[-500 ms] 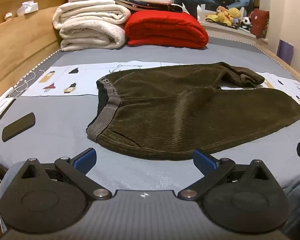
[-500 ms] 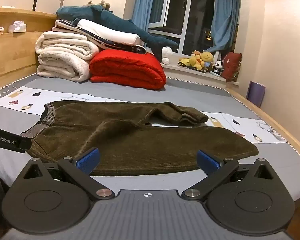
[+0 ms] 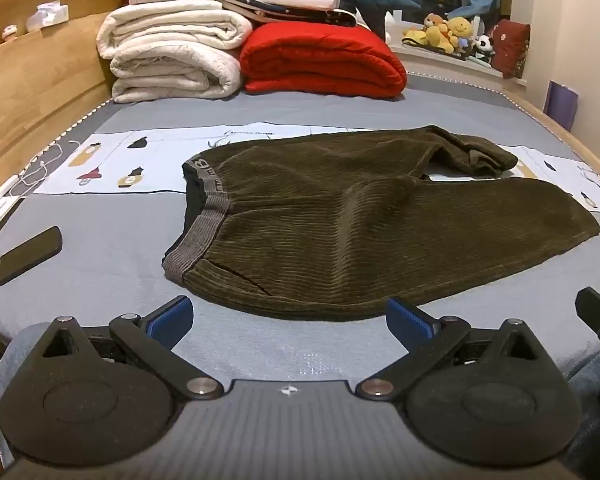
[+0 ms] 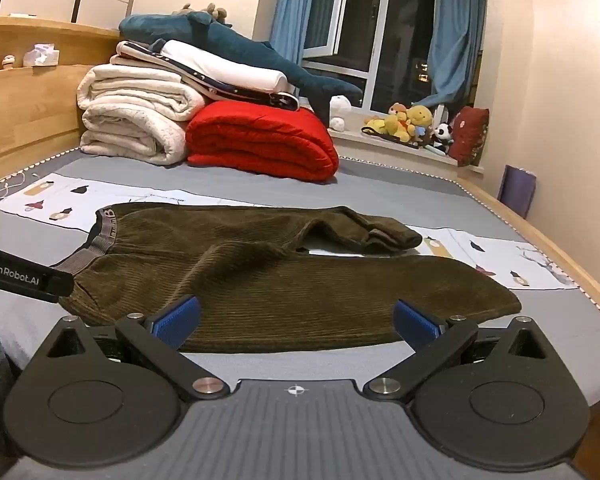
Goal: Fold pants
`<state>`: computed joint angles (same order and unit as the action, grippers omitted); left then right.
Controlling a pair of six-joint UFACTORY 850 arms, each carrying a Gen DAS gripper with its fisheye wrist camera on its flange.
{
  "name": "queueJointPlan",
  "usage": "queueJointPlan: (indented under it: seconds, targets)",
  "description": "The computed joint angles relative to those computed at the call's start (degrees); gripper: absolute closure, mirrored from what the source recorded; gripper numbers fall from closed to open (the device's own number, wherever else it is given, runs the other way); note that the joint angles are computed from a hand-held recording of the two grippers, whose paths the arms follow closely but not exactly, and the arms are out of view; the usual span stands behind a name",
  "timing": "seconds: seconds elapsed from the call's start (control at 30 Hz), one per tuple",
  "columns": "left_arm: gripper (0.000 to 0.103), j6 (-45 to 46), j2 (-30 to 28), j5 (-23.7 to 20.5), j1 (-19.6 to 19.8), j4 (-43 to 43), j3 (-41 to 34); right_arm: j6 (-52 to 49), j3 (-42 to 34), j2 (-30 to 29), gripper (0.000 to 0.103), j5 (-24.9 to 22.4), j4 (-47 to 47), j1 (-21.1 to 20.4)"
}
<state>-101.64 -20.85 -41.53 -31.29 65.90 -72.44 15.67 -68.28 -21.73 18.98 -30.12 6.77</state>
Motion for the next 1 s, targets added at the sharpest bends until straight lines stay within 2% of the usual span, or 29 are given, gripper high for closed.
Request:
queueJointPlan:
  seconds: [1.0]
  targets:
    - [0.0, 1.46, -0.17, 0.7, -0.22, -0.02, -0.47, 5.54, 0.06, 0.52, 0.001, -0.06, -5.51, -0.6]
